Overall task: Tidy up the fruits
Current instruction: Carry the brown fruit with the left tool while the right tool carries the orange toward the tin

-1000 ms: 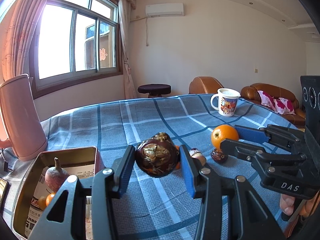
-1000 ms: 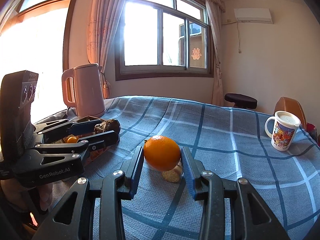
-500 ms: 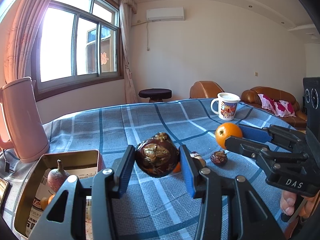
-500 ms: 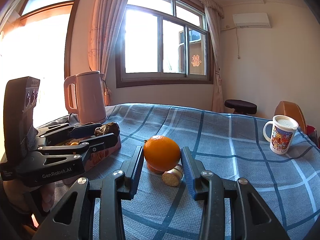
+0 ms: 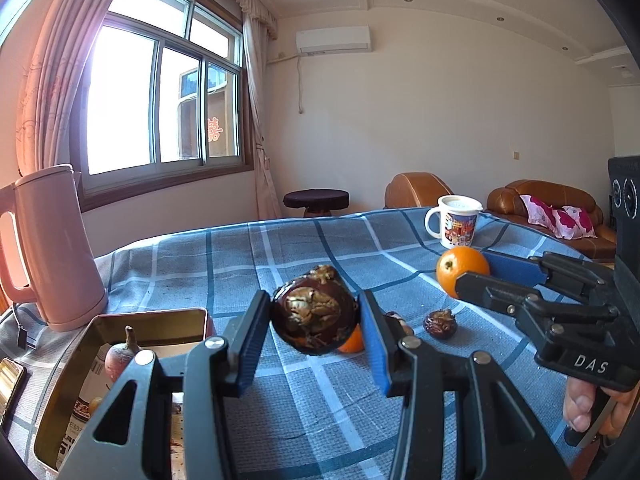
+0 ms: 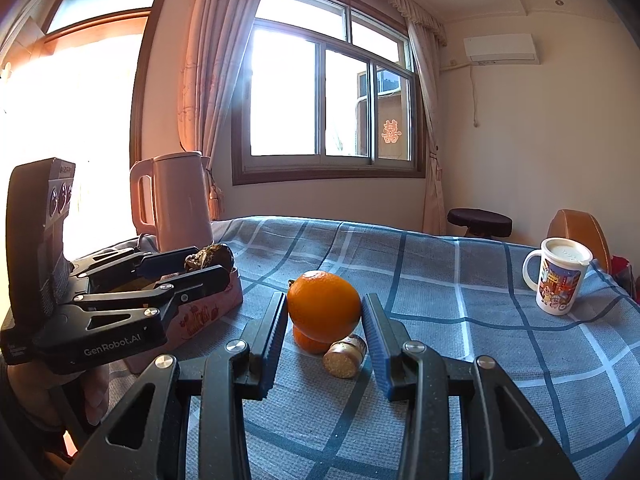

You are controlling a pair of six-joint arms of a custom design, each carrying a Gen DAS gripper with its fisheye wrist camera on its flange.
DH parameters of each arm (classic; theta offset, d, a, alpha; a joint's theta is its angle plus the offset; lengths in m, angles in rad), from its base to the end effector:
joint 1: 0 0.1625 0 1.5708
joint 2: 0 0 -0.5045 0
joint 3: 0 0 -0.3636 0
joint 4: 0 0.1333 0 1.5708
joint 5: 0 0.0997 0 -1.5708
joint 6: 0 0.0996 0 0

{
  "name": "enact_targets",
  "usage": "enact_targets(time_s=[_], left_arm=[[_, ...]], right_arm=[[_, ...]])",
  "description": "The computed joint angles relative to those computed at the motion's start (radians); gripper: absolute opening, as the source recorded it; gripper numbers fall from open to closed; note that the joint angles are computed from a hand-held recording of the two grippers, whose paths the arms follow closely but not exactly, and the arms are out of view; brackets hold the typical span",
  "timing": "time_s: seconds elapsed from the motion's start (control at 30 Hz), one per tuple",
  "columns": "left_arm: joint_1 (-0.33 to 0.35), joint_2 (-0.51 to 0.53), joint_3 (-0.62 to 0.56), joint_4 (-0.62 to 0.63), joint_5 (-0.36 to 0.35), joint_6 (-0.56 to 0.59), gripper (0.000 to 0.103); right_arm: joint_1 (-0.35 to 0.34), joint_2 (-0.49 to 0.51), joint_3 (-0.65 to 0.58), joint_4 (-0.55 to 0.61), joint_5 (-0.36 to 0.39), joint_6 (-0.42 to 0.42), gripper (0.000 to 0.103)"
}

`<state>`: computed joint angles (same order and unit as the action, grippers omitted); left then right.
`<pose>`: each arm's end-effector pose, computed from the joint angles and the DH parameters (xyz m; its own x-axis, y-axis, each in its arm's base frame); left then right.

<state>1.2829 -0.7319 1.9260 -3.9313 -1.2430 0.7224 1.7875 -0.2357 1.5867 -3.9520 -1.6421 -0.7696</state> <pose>-0.0217 -0.6558 0.2161 -0.6702 0.2382 -0.7029 0.7396 0.2929 -0.6060 0.2751 -0.6627 -0.0402 -0.6320 -0.4609 0.6230 -0.7665 0.2532 -0.5903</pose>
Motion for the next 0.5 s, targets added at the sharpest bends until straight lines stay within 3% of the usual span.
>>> enact_targets(time_s=[0.5], left_arm=[[0.004,0.004,0.006,-0.047,-0.008,0.002,0.047]], right_arm=[[-0.001,0.003,0.017,-0.047,0.013,-0.007,0.040]])
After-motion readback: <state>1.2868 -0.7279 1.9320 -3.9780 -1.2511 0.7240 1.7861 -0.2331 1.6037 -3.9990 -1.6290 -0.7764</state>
